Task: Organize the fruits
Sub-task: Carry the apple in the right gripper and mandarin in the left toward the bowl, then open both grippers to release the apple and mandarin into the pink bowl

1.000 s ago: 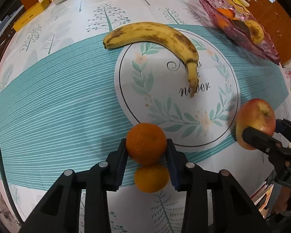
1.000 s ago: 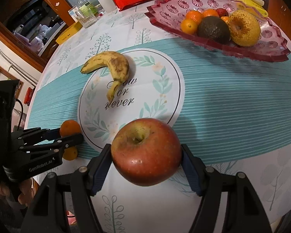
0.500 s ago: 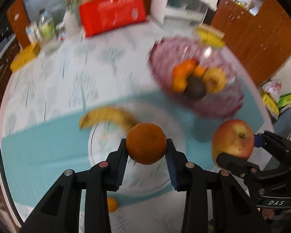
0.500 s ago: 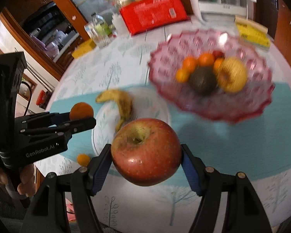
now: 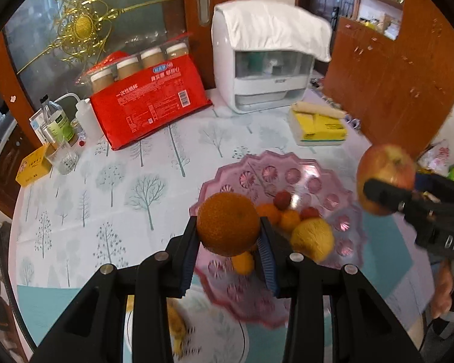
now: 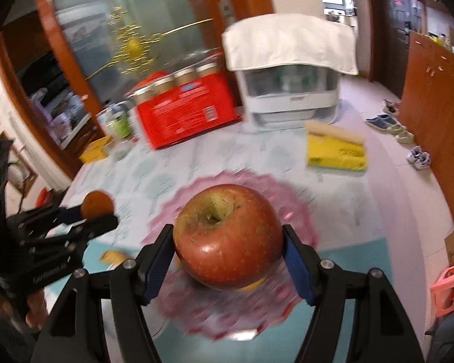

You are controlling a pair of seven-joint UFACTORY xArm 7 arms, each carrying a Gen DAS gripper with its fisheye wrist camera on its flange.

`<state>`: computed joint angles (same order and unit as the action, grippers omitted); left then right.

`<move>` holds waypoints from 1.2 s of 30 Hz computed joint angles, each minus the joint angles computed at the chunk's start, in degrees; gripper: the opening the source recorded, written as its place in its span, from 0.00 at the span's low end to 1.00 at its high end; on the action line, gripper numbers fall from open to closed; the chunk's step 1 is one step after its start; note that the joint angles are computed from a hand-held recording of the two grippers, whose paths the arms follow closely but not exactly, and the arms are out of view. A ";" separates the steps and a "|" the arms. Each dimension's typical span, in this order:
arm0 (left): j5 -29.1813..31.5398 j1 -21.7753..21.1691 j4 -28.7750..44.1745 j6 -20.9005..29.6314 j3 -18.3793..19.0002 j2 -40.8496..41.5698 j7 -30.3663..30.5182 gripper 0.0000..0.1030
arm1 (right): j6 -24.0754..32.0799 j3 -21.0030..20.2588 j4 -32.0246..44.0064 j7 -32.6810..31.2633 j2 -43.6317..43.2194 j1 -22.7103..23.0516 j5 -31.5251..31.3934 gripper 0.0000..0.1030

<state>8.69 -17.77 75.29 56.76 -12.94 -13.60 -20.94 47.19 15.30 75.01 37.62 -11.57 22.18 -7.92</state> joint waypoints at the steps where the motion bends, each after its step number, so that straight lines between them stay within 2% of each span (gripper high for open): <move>1: 0.86 0.23 0.34 -0.16 -0.33 1.49 -0.76 0.35 | -0.52 -0.42 0.05 0.04 1.12 -0.50 -0.25 0.68; 9: 4.33 -2.17 5.62 1.03 0.72 14.72 -4.51 0.35 | -3.55 -2.81 -1.57 -2.01 8.35 -0.49 3.23 0.68; 15: 5.51 -4.71 9.28 1.88 2.43 20.65 -5.43 0.35 | -4.37 -3.71 -1.73 -6.32 11.67 0.11 6.78 0.68; 22: 6.22 -6.29 11.30 3.65 3.78 23.53 -6.23 0.37 | -4.58 -4.25 -0.65 -10.11 13.47 0.12 8.74 0.68; 23: 6.21 -6.38 11.28 3.73 3.89 23.58 -6.22 0.44 | -4.41 -4.28 -0.46 -10.15 13.72 0.16 8.63 0.68; 24: 6.35 -6.50 11.12 3.56 3.97 23.51 -6.43 0.58 | -4.52 -4.34 -0.58 -10.38 13.74 0.13 8.79 0.68; 26: 7.99 -6.88 9.92 2.42 4.19 22.44 -7.73 0.67 | -5.49 -4.41 -1.20 -10.73 13.33 0.07 9.42 0.68; 27: 8.26 -6.87 9.75 2.26 4.16 22.17 -7.71 0.68 | -6.97 -4.40 -1.94 -11.51 12.71 0.00 10.55 0.68; 30: 7.54 -6.48 8.83 1.92 4.00 20.92 -7.50 0.69 | -8.18 -4.21 -2.01 -10.37 11.87 0.21 8.20 0.68; 36: 6.45 -5.75 6.77 1.50 3.43 17.99 -7.57 0.71 | -8.06 -3.69 -1.06 -10.45 11.05 0.71 7.69 0.68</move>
<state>15.15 -23.52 82.06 58.25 -9.51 4.38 -28.51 39.12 11.61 73.95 27.17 -0.52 22.90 -0.23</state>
